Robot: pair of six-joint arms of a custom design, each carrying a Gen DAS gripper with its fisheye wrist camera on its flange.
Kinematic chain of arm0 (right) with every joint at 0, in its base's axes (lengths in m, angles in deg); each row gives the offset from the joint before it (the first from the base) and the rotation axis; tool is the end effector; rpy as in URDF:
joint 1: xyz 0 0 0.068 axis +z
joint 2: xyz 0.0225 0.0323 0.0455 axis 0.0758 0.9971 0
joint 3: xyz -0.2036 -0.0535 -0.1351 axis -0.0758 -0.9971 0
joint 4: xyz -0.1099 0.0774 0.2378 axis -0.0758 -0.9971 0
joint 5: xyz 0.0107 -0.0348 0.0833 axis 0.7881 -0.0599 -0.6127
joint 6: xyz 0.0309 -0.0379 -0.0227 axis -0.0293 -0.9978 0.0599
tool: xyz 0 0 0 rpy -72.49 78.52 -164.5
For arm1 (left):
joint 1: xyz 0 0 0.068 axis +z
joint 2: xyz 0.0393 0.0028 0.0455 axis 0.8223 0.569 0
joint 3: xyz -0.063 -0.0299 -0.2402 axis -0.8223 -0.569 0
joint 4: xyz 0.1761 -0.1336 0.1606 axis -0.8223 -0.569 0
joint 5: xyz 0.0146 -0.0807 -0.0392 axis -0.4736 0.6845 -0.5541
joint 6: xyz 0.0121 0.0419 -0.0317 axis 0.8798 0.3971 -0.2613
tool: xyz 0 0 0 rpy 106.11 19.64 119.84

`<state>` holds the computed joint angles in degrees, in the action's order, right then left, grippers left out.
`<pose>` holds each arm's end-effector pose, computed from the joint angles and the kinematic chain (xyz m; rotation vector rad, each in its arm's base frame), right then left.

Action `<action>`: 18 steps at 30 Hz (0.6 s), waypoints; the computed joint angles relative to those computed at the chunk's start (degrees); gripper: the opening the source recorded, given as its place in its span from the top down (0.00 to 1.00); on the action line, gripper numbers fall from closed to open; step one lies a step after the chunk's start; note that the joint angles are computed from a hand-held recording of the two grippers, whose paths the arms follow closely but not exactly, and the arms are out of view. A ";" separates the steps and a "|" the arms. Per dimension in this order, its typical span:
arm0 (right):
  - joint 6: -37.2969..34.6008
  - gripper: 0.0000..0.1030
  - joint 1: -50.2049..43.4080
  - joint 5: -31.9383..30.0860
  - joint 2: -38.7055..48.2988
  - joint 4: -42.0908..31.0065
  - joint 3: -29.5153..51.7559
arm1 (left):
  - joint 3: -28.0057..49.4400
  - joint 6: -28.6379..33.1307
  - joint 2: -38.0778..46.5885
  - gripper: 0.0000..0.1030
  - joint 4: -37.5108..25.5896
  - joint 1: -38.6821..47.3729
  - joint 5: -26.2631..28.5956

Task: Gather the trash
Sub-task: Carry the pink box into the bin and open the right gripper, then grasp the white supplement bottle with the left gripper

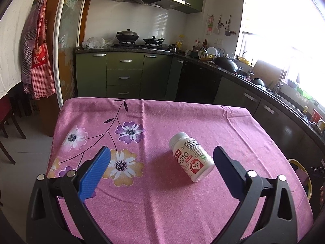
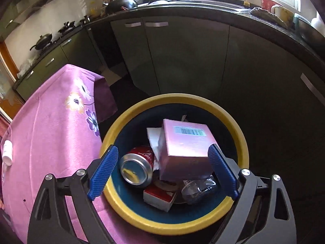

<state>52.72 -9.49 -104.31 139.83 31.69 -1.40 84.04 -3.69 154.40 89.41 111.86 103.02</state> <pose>0.3736 -0.0802 0.1413 -0.0450 2.5110 0.2487 0.1429 0.1828 0.1278 -0.5434 2.0452 0.0884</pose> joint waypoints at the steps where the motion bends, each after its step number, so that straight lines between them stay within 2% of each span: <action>1: -0.14 0.12 -0.13 -0.80 -2.56 0.38 -2.51 | 0.14 0.10 0.18 0.07 -0.19 -0.21 -0.15; 6: -1.58 0.10 -0.94 -5.75 -14.65 1.21 -14.57 | -0.35 0.61 -0.66 0.07 -1.07 -1.80 -0.98; 9: -0.98 0.10 0.93 -5.95 -18.50 2.15 -18.29 | 0.17 0.04 0.46 0.07 -2.39 -2.97 -0.10; 13: -1.68 0.10 2.81 -6.97 -22.07 1.78 -21.37 | 1.63 -1.74 1.82 0.07 -5.32 -7.78 -4.56; 18: -2.29 0.10 4.39 -9.23 -24.90 2.36 -23.76 | 3.43 -6.42 2.78 0.07 -6.78 -17.11 -15.32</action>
<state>50.43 -5.10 -113.54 114.93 34.05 -25.16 87.47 -10.11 157.18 82.63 94.75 87.69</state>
